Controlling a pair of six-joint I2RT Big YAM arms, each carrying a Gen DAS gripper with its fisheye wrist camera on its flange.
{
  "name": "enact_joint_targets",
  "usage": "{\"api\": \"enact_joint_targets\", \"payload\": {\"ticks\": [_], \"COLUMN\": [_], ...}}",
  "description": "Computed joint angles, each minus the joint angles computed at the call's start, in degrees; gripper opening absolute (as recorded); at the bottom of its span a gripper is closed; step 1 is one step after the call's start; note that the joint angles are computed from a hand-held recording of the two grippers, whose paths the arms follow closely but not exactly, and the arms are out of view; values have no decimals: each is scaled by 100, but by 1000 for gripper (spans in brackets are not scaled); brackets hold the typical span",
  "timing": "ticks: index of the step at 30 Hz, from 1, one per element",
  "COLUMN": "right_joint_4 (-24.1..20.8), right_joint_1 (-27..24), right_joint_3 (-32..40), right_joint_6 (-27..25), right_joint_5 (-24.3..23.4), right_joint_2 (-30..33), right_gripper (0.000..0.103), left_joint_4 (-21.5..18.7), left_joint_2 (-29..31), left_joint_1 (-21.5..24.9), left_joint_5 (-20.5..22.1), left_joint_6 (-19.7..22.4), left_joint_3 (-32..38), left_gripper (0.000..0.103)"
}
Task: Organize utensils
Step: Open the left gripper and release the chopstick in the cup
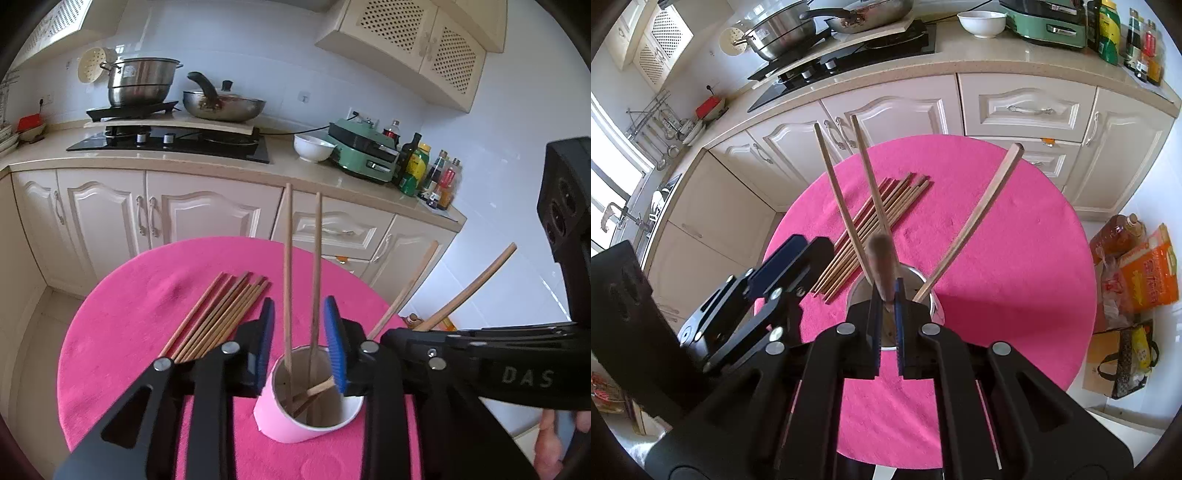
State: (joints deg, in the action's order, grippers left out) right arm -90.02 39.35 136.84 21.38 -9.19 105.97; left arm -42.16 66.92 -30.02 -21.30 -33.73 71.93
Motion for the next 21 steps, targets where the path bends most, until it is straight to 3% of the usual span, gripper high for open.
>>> {"api": "enact_joint_targets", "payload": {"ticks": [11,19,21], "right_joint_4": [-53,19,65], "right_joint_1": [137,183,208], "right_joint_3": [178,175,170], "right_joint_6": [118,109,80], "right_joint_5": [236,469,643], "right_joint_2": [35,-93,-150], "right_gripper": [11,33,48], "left_joint_4": [-516,-877,-970], "left_joint_2": [-96,-131,-148], "left_joint_1": [22,-3,-8], "left_joint_5": [-166,-220,-262], "left_joint_6": [-175,-359,-412], "left_joint_3": [214,403,448], "left_gripper": [40,46,46]}}
